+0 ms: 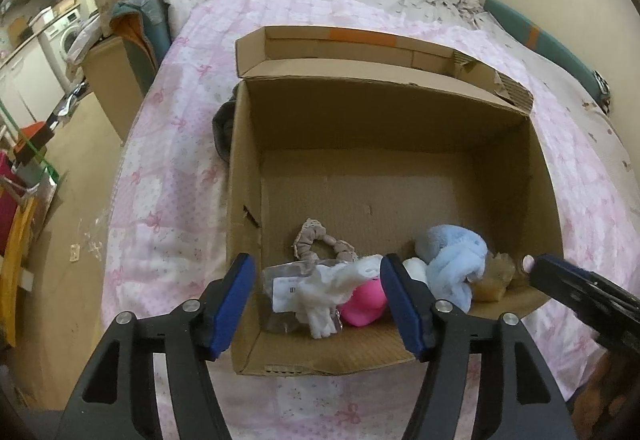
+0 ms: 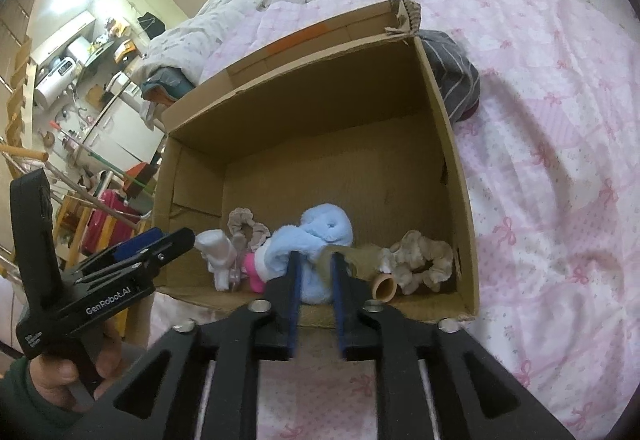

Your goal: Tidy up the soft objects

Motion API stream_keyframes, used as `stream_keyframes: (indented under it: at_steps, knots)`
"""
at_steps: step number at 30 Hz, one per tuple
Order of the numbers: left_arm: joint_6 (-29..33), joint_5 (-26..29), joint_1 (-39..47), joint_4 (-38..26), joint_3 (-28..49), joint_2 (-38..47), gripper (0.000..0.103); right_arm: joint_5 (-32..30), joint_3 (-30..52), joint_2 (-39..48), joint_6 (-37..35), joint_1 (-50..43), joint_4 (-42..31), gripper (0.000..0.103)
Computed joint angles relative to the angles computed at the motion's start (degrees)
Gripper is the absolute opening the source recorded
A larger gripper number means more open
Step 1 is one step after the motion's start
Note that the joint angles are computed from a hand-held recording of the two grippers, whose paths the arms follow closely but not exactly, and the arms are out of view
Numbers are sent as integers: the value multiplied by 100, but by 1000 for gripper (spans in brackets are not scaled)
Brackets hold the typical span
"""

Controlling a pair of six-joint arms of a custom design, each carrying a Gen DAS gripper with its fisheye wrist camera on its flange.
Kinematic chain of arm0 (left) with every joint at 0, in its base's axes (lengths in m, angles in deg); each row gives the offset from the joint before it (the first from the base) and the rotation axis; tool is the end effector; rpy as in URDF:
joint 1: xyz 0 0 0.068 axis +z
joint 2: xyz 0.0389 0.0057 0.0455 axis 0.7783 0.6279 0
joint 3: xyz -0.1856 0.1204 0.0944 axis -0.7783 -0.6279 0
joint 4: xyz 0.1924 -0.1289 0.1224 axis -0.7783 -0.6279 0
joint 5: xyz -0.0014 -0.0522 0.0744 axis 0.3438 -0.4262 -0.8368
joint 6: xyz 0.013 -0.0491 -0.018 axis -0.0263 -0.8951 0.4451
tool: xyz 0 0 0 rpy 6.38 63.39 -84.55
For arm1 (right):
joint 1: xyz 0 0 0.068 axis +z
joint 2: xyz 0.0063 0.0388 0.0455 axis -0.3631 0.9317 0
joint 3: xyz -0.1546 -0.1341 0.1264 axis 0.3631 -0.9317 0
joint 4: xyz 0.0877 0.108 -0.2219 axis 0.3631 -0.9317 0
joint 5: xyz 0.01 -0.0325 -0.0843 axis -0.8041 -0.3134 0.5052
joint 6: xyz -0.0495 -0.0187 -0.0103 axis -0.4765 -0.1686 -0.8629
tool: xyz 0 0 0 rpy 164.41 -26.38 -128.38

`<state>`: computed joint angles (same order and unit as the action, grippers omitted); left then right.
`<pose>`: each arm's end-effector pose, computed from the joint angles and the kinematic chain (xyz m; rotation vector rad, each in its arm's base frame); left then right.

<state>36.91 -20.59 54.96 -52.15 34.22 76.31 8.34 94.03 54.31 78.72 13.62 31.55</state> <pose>0.3604 0.0150 0.1879 0.4338 2.5541 -0.2009 0.2623 0.1773 0.1678 0.4254 2.4518 0.5198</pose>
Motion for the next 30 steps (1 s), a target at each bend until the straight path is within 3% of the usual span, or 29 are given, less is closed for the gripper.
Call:
stream_keyframes:
  at_steps: [1, 2, 3, 10, 18, 19, 21, 23, 30]
  knots:
    - [-26, 30, 32, -32, 14, -7, 62, 104, -35, -60, 21, 26, 53, 58]
    - [-19, 95, 66, -74, 25, -13, 62, 309, -61, -124, 45, 81, 70, 90]
    - [-2, 172, 99, -126, 37, -17, 62, 636, -62, -186, 55, 174, 33, 100]
    - [7, 631, 372, -47, -122, -573, 62, 1513, 116, -504, -82, 504, -522, 100]
    - [-31, 980, 987, 343, -820, -1679, 63, 3118, 564, -1056, 182, 1279, -1573, 103]
    - [33, 1126, 1114, 465, -1019, -1938, 64, 3220, 576, -1110, 274, 1353, -1666, 103]
    - [138, 1308, 1299, 507, -1216, -2246, 86, 3374, 655, -1148, 464, 1502, -1912, 103]
    - [232, 1423, 1460, 467, -1347, -2461, 96, 3549, 750, -1135, 639, 1702, -2148, 103]
    - [784, 1582, 1807, 44, -1762, -2992, 97, 4084, 1047, -865, 1325, 2389, -3087, 103]
